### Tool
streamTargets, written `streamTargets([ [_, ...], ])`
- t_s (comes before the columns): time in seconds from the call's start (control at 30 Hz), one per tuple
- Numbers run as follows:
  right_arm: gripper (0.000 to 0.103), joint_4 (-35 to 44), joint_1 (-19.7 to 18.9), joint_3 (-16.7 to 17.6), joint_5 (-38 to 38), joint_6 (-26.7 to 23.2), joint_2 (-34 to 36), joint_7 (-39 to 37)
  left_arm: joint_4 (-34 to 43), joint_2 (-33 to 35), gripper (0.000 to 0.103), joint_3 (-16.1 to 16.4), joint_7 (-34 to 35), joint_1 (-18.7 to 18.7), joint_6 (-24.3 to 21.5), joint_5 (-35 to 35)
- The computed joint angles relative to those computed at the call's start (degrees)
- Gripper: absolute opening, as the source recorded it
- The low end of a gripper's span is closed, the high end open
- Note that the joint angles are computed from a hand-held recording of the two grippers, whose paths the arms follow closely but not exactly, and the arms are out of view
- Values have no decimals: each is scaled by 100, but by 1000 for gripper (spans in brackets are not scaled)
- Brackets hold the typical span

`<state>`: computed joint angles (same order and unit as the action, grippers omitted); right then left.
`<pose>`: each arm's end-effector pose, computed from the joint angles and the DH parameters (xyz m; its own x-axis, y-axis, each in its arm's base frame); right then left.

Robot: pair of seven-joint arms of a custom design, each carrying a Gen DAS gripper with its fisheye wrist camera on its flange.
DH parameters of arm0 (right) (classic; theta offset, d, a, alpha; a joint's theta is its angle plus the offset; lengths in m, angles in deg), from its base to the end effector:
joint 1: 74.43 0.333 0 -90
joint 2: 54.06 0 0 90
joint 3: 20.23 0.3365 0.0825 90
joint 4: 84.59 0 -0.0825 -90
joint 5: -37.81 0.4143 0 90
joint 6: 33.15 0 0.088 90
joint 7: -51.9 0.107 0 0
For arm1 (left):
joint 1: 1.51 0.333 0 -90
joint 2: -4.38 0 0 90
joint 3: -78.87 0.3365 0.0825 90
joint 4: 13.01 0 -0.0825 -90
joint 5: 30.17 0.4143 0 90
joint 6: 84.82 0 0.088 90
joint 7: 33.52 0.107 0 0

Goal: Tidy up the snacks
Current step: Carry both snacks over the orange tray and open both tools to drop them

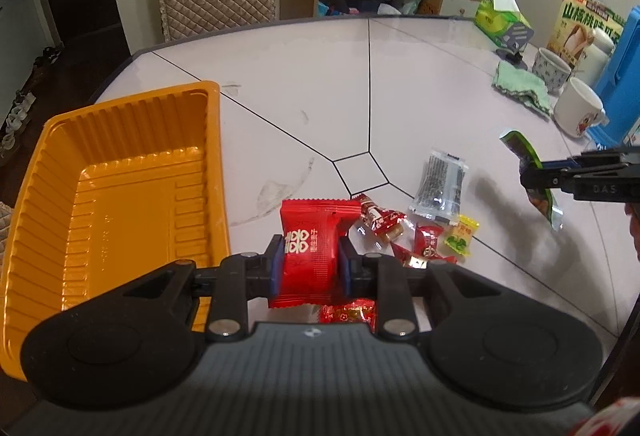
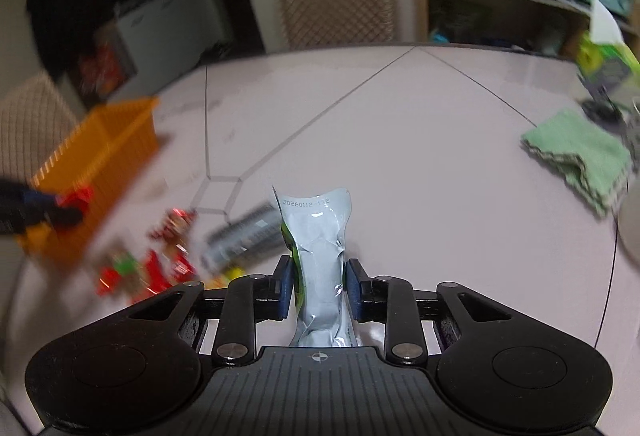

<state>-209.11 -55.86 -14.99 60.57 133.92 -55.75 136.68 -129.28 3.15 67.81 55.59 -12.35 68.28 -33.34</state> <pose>0.5589 0.2209 0.4972 0.2499 -0.9317 -0.2635 -0.7498 -0.0140 -0.6615 0.5764 -0.2308 0.5403 -0.3391 -0.9391 0.0555 -0.7531 0.2356 -0.6143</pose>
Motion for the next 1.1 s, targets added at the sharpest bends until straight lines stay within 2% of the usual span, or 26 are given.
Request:
streamTargets([
  [0.13,28,114,165,75,637,-43,-126,144,-191,-239,25,44,-139,27,100,-6],
  [0.23,28,326,364,99,1536,-96,-102,-167,-307,-403,25,107,-312,66,151,73],
  [0.33,28,692,518,186,2291,-176,81,-442,-436,-579,25,170,-594,145,206,266],
  [0.53,28,1639,657,489,3135,-331,722,-768,-682,-876,25,280,-1195,355,287,724],
  [0.67,28,2335,717,652,3008,-362,1270,-497,-742,-955,25,367,-1399,468,303,884],
  [0.8,28,2917,813,688,2469,-471,1752,192,-773,-984,25,463,-1438,557,311,926],
  [0.97,28,3522,991,598,1615,-657,2248,1144,-785,-954,25,534,-1423,646,300,933],
  [1.1,29,3682,1166,455,894,-688,2439,1748,-728,-838,25,572,-1328,692,265,866],
])
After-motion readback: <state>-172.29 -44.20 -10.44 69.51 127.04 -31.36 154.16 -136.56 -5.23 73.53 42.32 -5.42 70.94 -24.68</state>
